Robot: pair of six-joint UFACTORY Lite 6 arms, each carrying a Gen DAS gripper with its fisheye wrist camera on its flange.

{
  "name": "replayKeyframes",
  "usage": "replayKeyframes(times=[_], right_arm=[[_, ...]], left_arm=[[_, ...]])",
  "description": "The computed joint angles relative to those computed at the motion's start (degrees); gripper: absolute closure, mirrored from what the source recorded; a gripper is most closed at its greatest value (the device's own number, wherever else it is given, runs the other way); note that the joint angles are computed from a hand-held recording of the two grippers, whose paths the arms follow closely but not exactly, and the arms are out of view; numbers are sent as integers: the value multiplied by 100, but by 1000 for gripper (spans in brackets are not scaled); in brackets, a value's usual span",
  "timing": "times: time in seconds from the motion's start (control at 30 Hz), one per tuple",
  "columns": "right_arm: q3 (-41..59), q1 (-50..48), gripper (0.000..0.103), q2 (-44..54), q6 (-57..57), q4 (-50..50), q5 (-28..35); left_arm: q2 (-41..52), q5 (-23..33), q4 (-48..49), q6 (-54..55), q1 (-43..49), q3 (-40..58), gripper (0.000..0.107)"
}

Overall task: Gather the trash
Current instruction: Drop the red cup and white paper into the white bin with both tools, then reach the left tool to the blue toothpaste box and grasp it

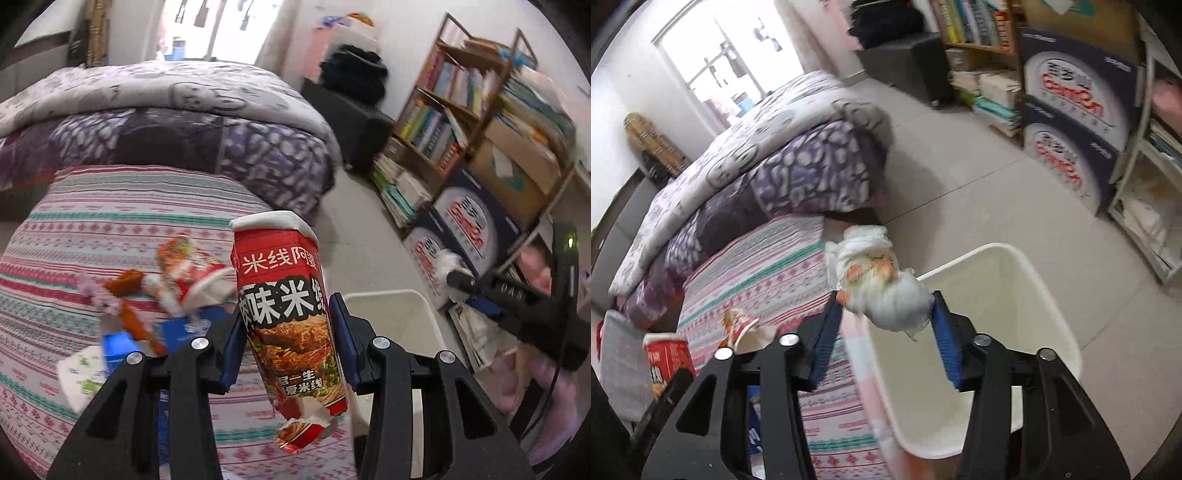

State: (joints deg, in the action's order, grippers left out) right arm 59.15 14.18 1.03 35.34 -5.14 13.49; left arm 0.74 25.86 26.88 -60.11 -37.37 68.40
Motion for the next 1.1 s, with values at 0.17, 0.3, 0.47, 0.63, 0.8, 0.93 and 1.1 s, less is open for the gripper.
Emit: replayKeyframes(times=[0.17, 0.3, 0.47, 0.63, 0.8, 0.93, 1.1], right_arm=[[-354, -531, 21, -496, -572, 540, -54], [-538, -987, 16, -794, -1741, 1716, -44], [-761, -1573, 12, -1167, -3204, 3123, 43], [-888, -2050, 9, -1318, -4647, 4447, 240], [-971, -2386, 7, -1378, -5314, 4992, 350], [-952, -2427, 7, -1334, -5376, 5061, 383], [-928, -1992, 7, -1325, -4826, 4622, 259]], left_arm=[[686, -9, 177, -326, -474, 618, 64], [1354, -3, 67, -368, -782, 1221, 64], [2246, 35, -242, -144, -1089, 2075, 64], [3079, -48, -944, 364, -1276, 2923, 62], [3378, -290, -1194, 387, -1350, 3165, 29], [3289, -151, -877, 61, -1367, 3039, 26], [2714, 291, -228, -467, -1334, 2289, 24]])
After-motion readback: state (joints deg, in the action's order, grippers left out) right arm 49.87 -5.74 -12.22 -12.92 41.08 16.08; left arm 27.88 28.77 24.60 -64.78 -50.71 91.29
